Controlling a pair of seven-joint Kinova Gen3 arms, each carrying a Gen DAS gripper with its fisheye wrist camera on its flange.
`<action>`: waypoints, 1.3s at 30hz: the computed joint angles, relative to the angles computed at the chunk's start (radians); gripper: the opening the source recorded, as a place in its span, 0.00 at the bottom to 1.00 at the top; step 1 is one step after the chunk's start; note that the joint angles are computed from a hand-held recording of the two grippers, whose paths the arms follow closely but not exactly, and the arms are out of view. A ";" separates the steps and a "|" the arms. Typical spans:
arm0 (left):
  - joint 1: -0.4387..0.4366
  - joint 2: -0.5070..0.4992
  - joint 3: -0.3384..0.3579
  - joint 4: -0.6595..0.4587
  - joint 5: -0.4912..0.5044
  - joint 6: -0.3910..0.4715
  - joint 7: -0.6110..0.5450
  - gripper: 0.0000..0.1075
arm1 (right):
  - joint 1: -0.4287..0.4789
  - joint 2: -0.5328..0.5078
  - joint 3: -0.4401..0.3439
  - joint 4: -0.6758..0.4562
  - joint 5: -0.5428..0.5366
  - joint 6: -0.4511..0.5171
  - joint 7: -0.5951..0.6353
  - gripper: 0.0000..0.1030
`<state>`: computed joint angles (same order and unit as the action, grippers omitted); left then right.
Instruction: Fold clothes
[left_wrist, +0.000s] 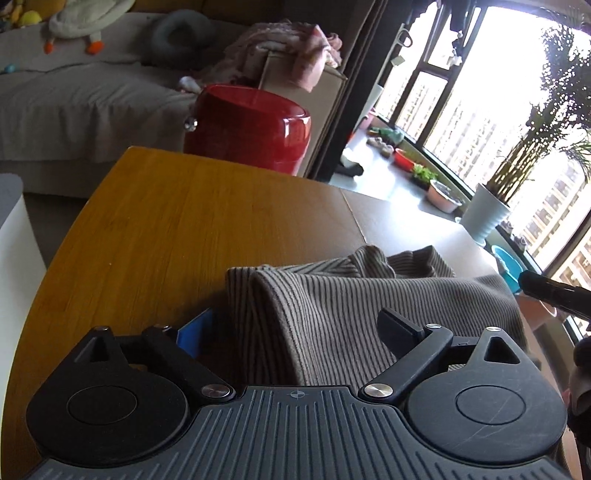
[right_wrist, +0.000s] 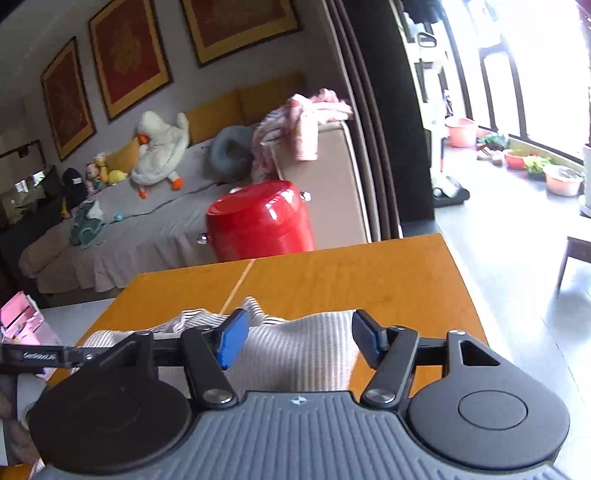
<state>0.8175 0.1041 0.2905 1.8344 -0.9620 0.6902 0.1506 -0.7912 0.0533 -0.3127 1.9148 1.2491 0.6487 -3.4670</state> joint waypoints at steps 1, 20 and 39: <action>-0.017 0.005 0.006 -0.004 0.005 -0.022 -0.021 0.90 | 0.039 0.010 -0.004 -0.008 -0.041 -0.038 0.032 0.64; -0.144 -0.023 0.136 -0.025 -0.174 -0.065 -0.085 0.30 | 0.138 0.032 0.078 -0.100 -0.250 -0.309 0.294 0.17; 0.137 -0.307 0.314 0.196 0.042 0.203 0.124 0.55 | -0.076 -0.327 -0.306 0.143 -0.517 0.182 0.449 0.26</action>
<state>0.9550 -0.2032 0.6045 2.0301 -0.9204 0.8937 0.2748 -0.8675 -0.2736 -0.6182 2.0581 0.7324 0.8305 -3.0180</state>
